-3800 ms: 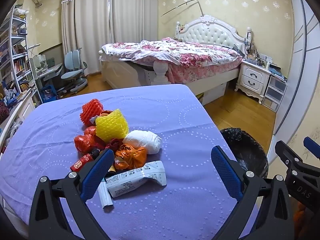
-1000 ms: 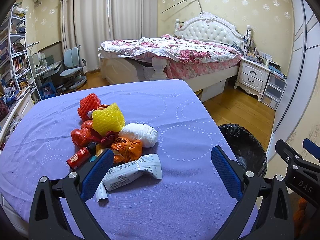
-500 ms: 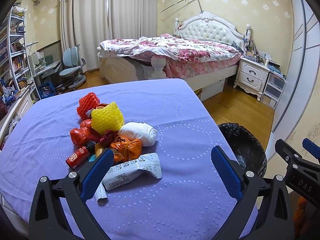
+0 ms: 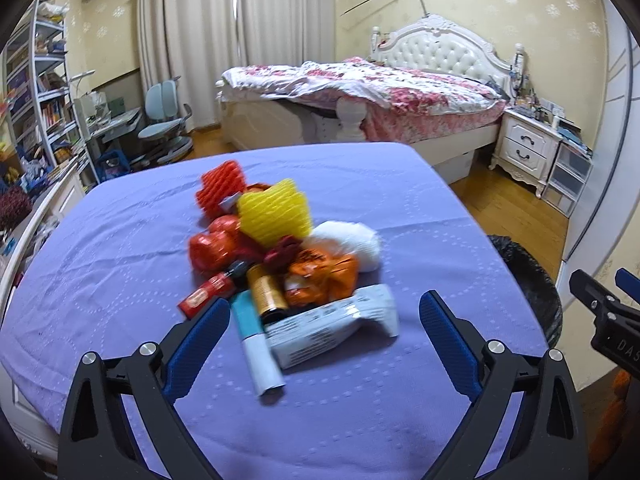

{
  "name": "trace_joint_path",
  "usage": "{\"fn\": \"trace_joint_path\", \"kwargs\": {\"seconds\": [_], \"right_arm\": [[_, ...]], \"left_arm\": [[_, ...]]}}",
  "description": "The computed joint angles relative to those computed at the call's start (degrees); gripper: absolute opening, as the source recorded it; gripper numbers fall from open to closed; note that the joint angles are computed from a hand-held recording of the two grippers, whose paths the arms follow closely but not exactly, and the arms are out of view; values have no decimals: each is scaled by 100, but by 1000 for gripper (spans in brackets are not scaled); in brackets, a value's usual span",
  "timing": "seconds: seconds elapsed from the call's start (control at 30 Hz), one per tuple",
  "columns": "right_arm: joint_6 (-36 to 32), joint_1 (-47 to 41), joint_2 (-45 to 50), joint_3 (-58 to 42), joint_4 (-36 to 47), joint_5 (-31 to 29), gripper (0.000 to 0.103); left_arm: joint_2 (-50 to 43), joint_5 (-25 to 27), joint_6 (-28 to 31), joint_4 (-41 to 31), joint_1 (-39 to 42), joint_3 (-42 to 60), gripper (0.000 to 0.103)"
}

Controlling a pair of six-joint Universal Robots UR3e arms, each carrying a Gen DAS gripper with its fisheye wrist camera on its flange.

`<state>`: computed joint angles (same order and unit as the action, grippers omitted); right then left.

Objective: Collect trash
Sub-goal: 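Move the left tool to the pile and grasp the blue-capped white tube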

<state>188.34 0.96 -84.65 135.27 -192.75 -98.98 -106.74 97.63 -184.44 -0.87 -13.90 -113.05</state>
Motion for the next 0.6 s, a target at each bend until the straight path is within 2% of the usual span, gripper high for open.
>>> {"fn": "trace_joint_path", "kwargs": {"seconds": [0.13, 0.27, 0.6], "right_arm": [[-19, 127, 101, -257, 274, 98, 97], [-52, 233, 180, -594, 725, 279, 81], [-37, 546, 674, -1151, 1000, 167, 80]], "left_arm": [[291, -187, 53, -39, 404, -418, 91], [537, -355, 172, -230, 818, -611, 88], [637, -609, 154, -557, 1332, -768, 84]]}}
